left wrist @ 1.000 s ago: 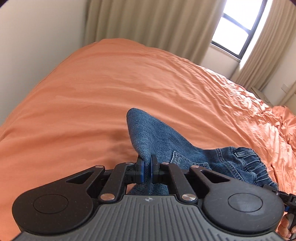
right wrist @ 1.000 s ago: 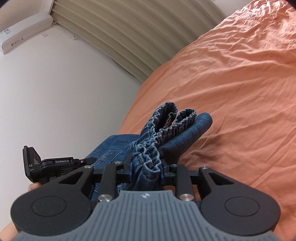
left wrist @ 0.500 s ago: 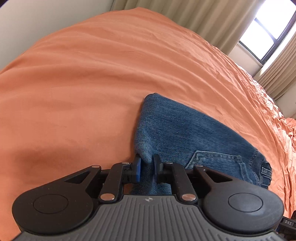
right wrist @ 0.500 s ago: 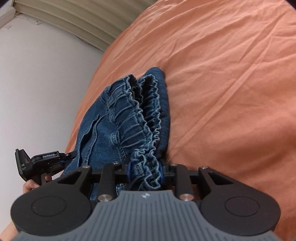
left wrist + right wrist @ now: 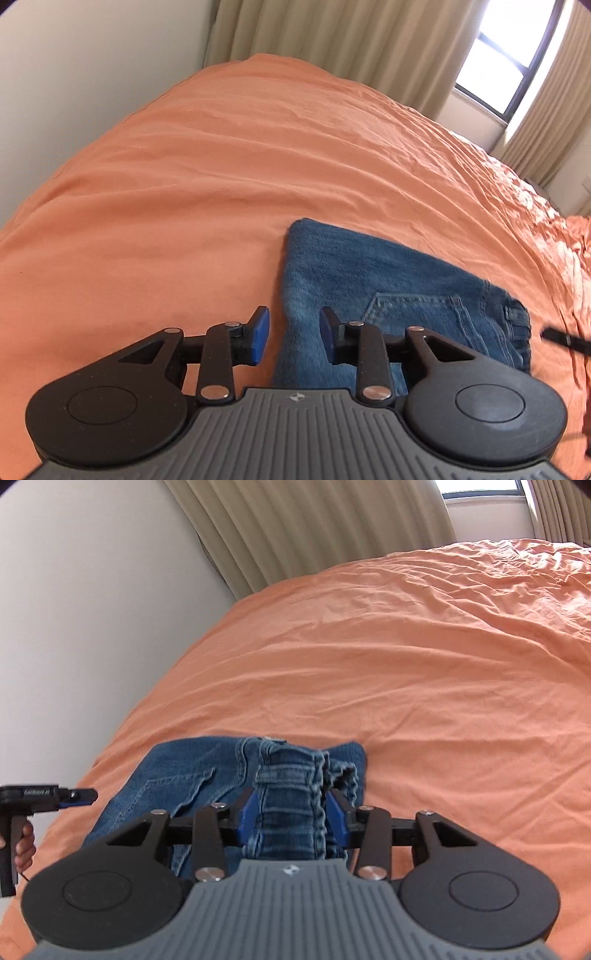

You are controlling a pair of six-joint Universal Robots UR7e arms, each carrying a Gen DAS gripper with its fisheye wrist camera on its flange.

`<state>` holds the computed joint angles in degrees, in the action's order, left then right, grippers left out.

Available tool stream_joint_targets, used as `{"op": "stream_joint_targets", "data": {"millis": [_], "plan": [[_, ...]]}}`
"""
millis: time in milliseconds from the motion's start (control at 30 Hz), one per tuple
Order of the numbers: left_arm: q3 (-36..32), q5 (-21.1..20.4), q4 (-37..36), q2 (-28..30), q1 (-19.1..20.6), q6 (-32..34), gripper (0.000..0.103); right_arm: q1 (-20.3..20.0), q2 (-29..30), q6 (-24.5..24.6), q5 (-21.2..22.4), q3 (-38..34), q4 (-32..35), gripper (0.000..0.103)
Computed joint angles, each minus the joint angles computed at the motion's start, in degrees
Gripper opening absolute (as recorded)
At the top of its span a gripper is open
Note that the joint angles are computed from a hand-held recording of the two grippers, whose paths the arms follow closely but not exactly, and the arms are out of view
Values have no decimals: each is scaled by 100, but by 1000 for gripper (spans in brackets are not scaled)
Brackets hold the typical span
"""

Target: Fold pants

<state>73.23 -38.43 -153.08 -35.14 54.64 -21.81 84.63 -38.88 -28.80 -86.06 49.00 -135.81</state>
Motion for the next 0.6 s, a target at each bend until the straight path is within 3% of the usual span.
{"op": "stream_joint_targets", "data": {"millis": [100, 200, 300, 433, 600], "plan": [[193, 63, 48, -81, -111, 66, 34, 90, 196, -250, 89, -244, -6, 13], [373, 19, -56, -139, -183, 195, 34, 147, 546, -322, -109, -652, 162, 13], [487, 6, -107, -175, -215, 233, 34, 155, 989, -354, -691, -1202, 293, 0], [654, -73, -219, -237, -245, 269, 34, 85, 1154, -517, -728, -1407, 460, 0], [893, -252, 34, -359, -318, 191, 34, 240, 966, -965, -1141, -887, -161, 0]]}}
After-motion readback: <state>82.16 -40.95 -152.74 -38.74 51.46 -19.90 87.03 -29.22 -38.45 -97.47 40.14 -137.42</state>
